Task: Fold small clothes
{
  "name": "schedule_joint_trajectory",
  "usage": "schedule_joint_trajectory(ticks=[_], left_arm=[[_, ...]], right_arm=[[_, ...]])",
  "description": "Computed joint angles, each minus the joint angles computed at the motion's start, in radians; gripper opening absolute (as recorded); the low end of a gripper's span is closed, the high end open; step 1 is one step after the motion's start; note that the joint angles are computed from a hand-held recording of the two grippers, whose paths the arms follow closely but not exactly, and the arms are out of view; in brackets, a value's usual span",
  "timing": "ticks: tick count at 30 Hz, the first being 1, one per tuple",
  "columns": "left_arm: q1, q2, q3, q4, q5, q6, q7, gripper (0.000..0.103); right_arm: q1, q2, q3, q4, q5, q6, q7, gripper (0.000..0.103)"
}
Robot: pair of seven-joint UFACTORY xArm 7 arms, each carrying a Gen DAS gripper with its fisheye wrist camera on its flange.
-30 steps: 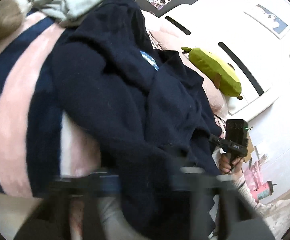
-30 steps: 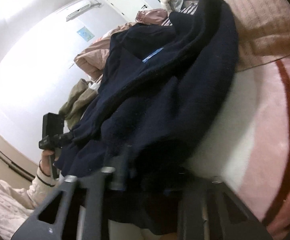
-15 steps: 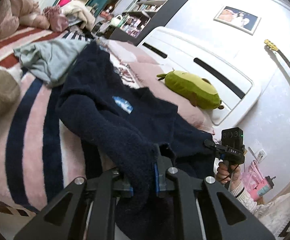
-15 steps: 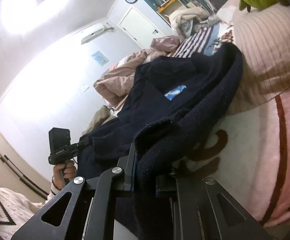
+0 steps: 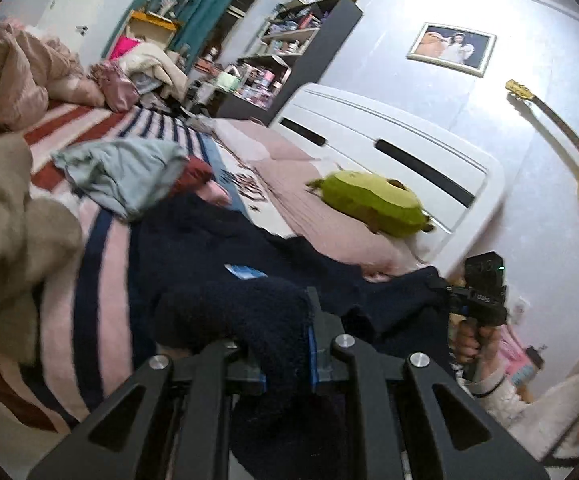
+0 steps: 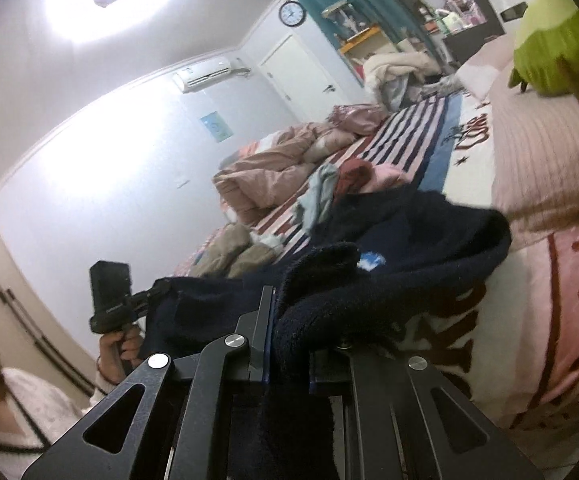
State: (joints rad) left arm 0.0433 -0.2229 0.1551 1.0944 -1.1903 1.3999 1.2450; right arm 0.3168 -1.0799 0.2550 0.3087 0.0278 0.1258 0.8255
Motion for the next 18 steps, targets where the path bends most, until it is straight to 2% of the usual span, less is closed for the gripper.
schedule_joint_trajectory(ticks=[3, 6, 8, 10, 12, 14, 16, 18], left_arm=[[-0.021, 0.088, -0.046, 0.089, -0.007, -0.112, -0.015, 0.011], [-0.045, 0.228, -0.110, 0.228, 0.031, -0.241, -0.075, 0.011], [-0.066, 0.336, -0.159, 0.338, 0.108, -0.347, -0.126, 0.011], [-0.086, 0.463, -0.198, 0.467, 0.204, -0.404, -0.202, 0.012], [-0.104, 0.581, -0.221, 0.589, 0.292, -0.420, -0.293, 0.012], [-0.134, 0.680, -0.233, 0.688, 0.389, -0.441, -0.357, 0.012], [-0.154, 0.751, -0.242, 0.756, 0.467, -0.450, -0.405, 0.014], [-0.156, 0.807, -0.254, 0.816, 0.522, -0.421, -0.448, 0.014]], right_arm=[[-0.054, 0.063, -0.040, 0.056, -0.027, 0.028, -0.048, 0.006], [-0.084, 0.178, -0.134, 0.123, -0.033, 0.029, -0.131, 0.006], [-0.102, 0.270, -0.192, 0.183, -0.033, 0.050, -0.199, 0.006], [-0.114, 0.391, -0.246, 0.262, -0.022, 0.087, -0.270, 0.006], [-0.121, 0.521, -0.284, 0.353, -0.005, 0.157, -0.333, 0.006], [-0.152, 0.647, -0.292, 0.428, 0.009, 0.215, -0.368, 0.006], [-0.173, 0.731, -0.293, 0.466, 0.039, 0.238, -0.406, 0.006], [-0.171, 0.774, -0.308, 0.473, 0.107, 0.235, -0.457, 0.007]])
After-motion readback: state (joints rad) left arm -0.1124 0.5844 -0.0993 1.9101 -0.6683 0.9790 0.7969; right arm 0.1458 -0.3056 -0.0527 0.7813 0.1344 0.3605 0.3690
